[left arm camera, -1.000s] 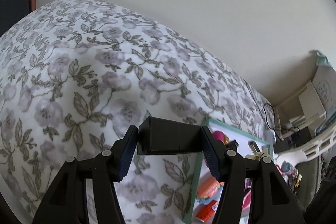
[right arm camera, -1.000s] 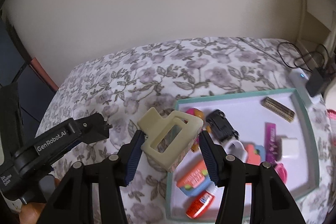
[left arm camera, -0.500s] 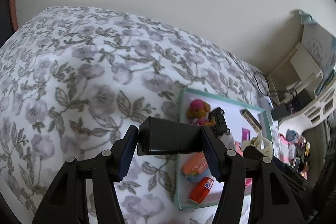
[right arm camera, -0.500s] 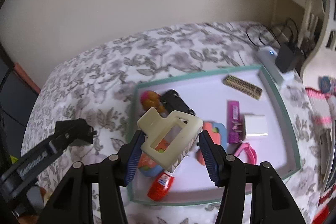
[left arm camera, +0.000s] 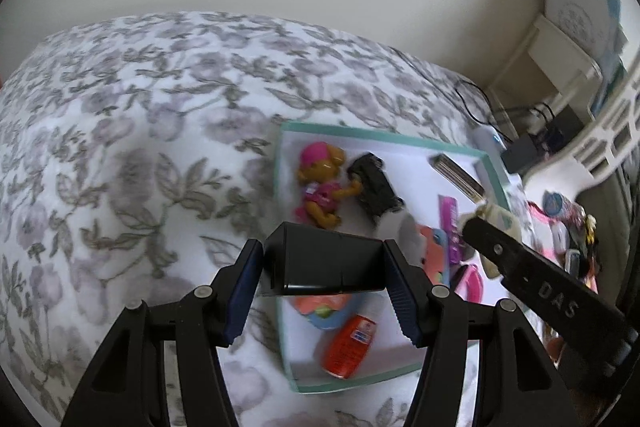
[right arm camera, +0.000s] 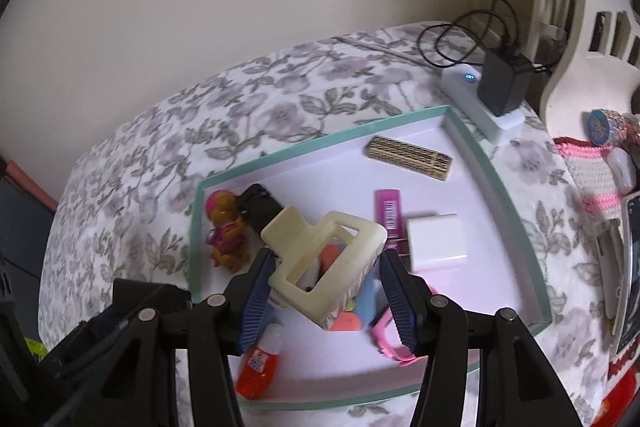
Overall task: Organize rigid objects
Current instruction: 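Lower the charger and adapter into the tray and open both tools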
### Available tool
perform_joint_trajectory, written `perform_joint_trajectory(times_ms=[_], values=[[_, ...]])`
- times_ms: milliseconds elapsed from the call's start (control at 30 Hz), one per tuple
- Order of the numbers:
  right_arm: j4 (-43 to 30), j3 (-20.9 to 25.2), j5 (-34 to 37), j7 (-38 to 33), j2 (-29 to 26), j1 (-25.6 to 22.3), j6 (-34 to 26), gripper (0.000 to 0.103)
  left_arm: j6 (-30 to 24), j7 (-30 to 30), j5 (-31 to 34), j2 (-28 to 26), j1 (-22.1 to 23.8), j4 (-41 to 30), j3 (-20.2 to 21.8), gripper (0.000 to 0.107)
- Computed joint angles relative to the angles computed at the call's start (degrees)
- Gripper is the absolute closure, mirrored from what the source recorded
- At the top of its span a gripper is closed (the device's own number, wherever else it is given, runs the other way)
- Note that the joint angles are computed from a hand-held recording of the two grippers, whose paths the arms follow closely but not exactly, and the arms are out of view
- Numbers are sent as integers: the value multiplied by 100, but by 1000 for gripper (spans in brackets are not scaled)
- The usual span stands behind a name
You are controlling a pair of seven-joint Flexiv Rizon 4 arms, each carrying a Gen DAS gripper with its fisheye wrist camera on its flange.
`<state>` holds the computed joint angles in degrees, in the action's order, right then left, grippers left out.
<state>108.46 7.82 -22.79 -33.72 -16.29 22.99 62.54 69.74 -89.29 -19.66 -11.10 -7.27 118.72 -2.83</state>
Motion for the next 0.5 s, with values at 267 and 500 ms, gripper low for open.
perform_joint_trajectory(times_ms=[267, 500], values=[[120, -109, -178, 334, 78, -52, -48, 45, -88, 382, -135, -106, -82, -61, -173, 45], [98, -82, -217, 331, 51, -80, -137, 45, -171, 602, -136, -165, -152, -108, -207, 45]])
